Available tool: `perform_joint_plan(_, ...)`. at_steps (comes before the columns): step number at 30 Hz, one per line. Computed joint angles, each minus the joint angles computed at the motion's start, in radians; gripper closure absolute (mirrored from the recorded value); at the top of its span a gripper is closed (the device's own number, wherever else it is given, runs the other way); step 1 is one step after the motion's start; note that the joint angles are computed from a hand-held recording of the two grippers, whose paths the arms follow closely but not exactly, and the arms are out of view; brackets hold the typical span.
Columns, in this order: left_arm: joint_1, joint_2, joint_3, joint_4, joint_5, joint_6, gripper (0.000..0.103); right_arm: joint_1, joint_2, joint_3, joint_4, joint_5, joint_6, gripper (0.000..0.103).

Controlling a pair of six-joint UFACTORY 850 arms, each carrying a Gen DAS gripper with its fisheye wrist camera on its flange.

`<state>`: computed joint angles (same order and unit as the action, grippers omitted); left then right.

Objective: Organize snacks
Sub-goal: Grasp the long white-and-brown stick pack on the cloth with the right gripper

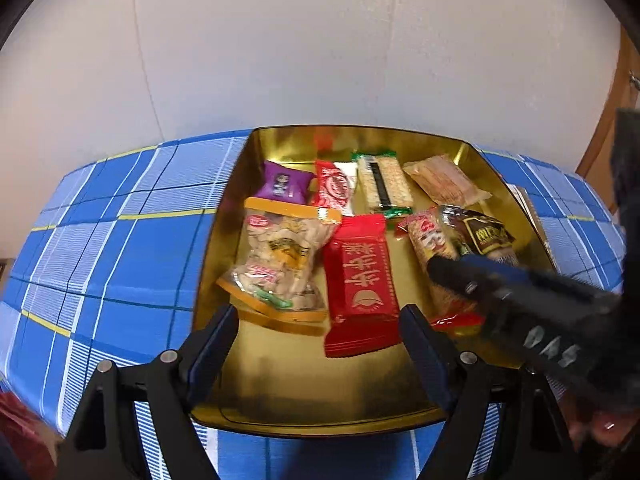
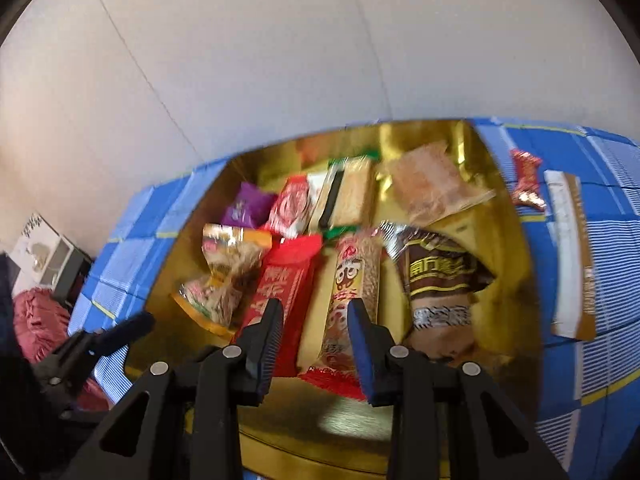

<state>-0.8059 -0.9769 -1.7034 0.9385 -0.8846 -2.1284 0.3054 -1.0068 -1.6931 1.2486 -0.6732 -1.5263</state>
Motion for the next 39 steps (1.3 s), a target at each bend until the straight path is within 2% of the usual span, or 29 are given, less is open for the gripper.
perform_joint_plan(3,0.002,0.015,0.027,0.007,0.016,-0.031,0.020,-0.023,0.003,0.013,0.057,-0.080,-0.033,0.069)
perform_joint_plan(8,0.004,0.025,0.046,0.043,0.067,-0.097,0.017,-0.091,0.071,0.124,0.294,-0.099,-0.243,0.069)
perform_joint_plan(11,0.004,0.020,0.041,0.071,0.107,-0.117,0.016,-0.139,0.094,0.171,0.436,-0.071,-0.335,0.069)
perform_joint_plan(14,0.003,0.010,0.028,0.098,0.147,-0.131,0.013,-0.177,0.089,0.175,0.525,0.007,-0.356,0.069)
perform_joint_plan(15,0.003,0.008,0.024,0.104,0.156,-0.134,0.012,-0.187,0.076,0.159,0.518,0.040,-0.329,0.066)
perform_joint_plan(18,0.002,-0.001,0.006,0.115,0.178,-0.126,0.011,-0.204,0.029,0.096,0.454,0.125,-0.227,0.065)
perform_joint_plan(20,-0.002,-0.009,-0.012,0.117,0.172,-0.114,0.011,-0.207,-0.006,0.039,0.358,0.174,-0.124,0.065)
perform_joint_plan(28,-0.002,-0.018,-0.040,0.156,0.190,-0.115,0.009,-0.157,-0.109,-0.173,0.101,0.212,0.132,0.062)
perform_joint_plan(33,0.007,-0.017,-0.038,0.155,0.206,-0.111,0.009,-0.105,-0.235,-0.396,-0.274,0.251,0.465,0.062)
perform_joint_plan(35,0.009,-0.017,-0.038,0.155,0.204,-0.110,0.009,-0.102,-0.254,-0.421,-0.274,0.257,0.453,0.062)
perform_joint_plan(37,0.012,-0.018,-0.044,0.151,0.206,-0.098,0.009,-0.098,-0.250,-0.402,-0.215,0.288,0.350,0.062)
perform_joint_plan(39,0.016,-0.024,-0.059,0.144,0.202,-0.076,0.009,-0.099,-0.240,-0.370,-0.129,0.318,0.219,0.067)
